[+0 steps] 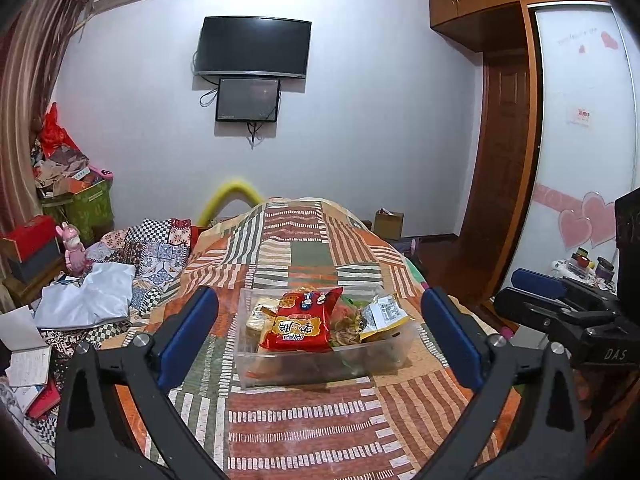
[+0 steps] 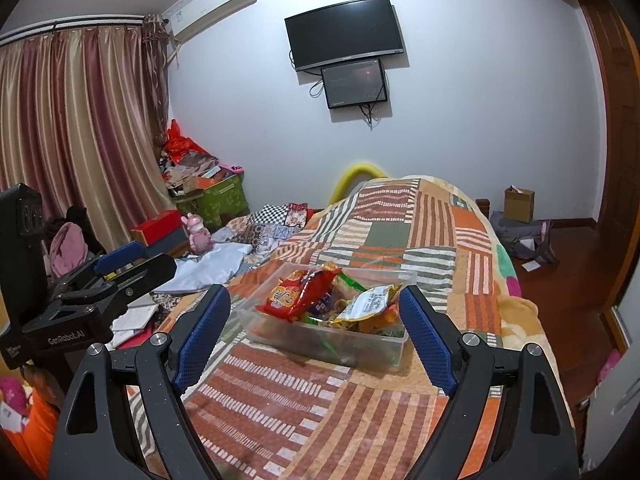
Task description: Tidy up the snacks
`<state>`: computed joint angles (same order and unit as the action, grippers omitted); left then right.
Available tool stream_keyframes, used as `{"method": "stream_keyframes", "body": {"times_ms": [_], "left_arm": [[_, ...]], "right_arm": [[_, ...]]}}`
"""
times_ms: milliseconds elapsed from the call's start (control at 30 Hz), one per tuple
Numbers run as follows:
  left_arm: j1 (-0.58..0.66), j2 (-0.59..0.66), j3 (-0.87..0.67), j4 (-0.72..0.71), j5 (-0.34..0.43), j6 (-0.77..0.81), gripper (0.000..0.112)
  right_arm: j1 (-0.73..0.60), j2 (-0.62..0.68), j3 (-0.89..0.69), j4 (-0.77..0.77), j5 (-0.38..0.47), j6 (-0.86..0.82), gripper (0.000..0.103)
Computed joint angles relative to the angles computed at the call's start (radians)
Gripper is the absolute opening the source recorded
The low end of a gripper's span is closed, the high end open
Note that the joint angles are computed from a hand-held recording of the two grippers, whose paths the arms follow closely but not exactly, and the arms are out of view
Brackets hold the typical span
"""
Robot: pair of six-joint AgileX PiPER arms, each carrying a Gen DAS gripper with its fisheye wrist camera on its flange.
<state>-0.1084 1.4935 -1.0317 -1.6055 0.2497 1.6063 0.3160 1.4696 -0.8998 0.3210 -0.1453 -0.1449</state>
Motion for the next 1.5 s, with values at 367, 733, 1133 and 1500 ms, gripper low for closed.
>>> {"method": "stream_keyframes", "body": {"times_ms": [367,733,1133,1500], "left_arm": [[0.002,0.006,-0.006,0.031,0.007,-0.028,0.103],[0.007,0.013,-0.007,0.021,0.018,-0.016,0.103],[0.010,0.021,-0.012,0.036,0.025,-0.033,0.103],[0.014,0.025,-0.012,0.043,0.033,-0.043,0.103]], "right_arm": [[0.012,-0.008,0.013,0.020,-0.005,-0.013,0.085],[0.009,-0.006,0.011,-0.020,-0.004,0.033,0.085],[0.009,-0.007,0.012,-0.021,-0.004,0.033,0.085],[0.012,-0.006,0.009,0.006,-0.002,0.006,0.085]]}}
